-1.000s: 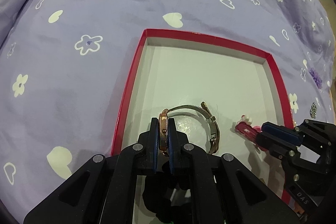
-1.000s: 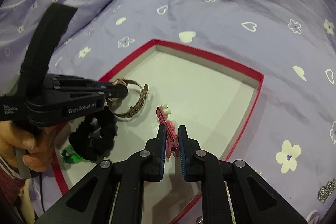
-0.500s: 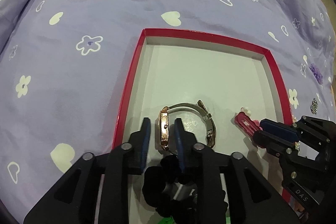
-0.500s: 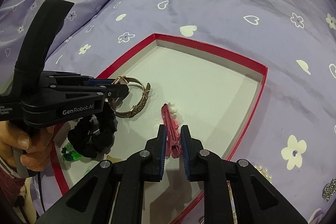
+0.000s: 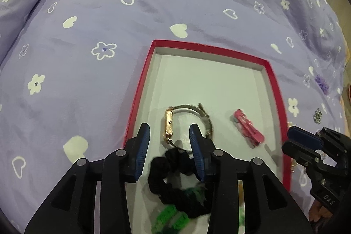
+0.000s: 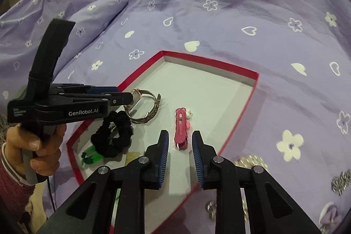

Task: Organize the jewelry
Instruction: 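Open both tools and move them back over the remaining jewelry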

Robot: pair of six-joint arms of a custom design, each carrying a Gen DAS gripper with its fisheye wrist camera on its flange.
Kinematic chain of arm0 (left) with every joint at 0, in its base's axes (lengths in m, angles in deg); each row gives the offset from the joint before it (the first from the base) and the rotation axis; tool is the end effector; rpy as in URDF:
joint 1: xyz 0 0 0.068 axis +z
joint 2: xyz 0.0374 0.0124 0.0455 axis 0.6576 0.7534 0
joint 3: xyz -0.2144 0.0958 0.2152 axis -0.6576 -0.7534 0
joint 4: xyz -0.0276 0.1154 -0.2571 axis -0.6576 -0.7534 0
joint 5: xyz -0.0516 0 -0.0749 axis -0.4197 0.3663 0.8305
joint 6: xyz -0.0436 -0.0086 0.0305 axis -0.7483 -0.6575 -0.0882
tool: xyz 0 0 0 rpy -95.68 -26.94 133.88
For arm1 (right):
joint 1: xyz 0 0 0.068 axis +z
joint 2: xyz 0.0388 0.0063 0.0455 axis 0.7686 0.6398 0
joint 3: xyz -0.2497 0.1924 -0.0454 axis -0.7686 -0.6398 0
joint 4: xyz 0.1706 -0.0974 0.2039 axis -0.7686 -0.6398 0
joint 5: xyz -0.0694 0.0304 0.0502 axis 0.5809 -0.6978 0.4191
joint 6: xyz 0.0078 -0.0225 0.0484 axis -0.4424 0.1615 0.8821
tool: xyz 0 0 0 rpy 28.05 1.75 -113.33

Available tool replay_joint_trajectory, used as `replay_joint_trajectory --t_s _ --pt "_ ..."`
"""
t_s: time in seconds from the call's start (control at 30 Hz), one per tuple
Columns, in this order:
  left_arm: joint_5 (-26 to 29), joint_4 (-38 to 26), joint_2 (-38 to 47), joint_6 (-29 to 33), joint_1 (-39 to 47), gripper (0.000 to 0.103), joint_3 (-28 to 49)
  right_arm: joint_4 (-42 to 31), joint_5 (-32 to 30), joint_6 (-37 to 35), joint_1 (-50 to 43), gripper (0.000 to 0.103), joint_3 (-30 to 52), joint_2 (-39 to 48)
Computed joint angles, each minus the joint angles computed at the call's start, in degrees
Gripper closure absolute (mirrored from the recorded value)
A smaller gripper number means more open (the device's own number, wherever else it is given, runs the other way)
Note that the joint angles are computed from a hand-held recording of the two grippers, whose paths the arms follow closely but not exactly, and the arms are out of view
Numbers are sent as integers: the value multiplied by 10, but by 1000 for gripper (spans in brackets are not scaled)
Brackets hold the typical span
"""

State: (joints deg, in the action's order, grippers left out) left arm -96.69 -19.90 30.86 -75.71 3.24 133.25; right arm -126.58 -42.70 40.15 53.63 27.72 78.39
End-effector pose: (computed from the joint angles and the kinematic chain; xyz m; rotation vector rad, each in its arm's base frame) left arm 0.2093 -0.1506 0.2771 -0.2765 2.6030 -0.1409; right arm 0.2351 0.0313 0.2994 -0.8054 2.4023 0.5174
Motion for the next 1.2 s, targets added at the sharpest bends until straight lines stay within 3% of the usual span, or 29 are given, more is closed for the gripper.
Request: replay_joint_trajectory --t_s 0.33,0.73,0.97,1.2 --pt "-35 -26 -9 -62 -101 67 38 -113 -83 -110 -173 72 7 -60" --pt "-51 -33 80 -82 -218 65 132 -279 -145 -358 -476 66 46 -18" --pt "-44 -30 139 -75 -250 65 185 -326 -148 -460 -609 63 82 41" --pt "-34 -31 203 -48 -272 65 255 -313 -142 -478 -685 62 121 107"
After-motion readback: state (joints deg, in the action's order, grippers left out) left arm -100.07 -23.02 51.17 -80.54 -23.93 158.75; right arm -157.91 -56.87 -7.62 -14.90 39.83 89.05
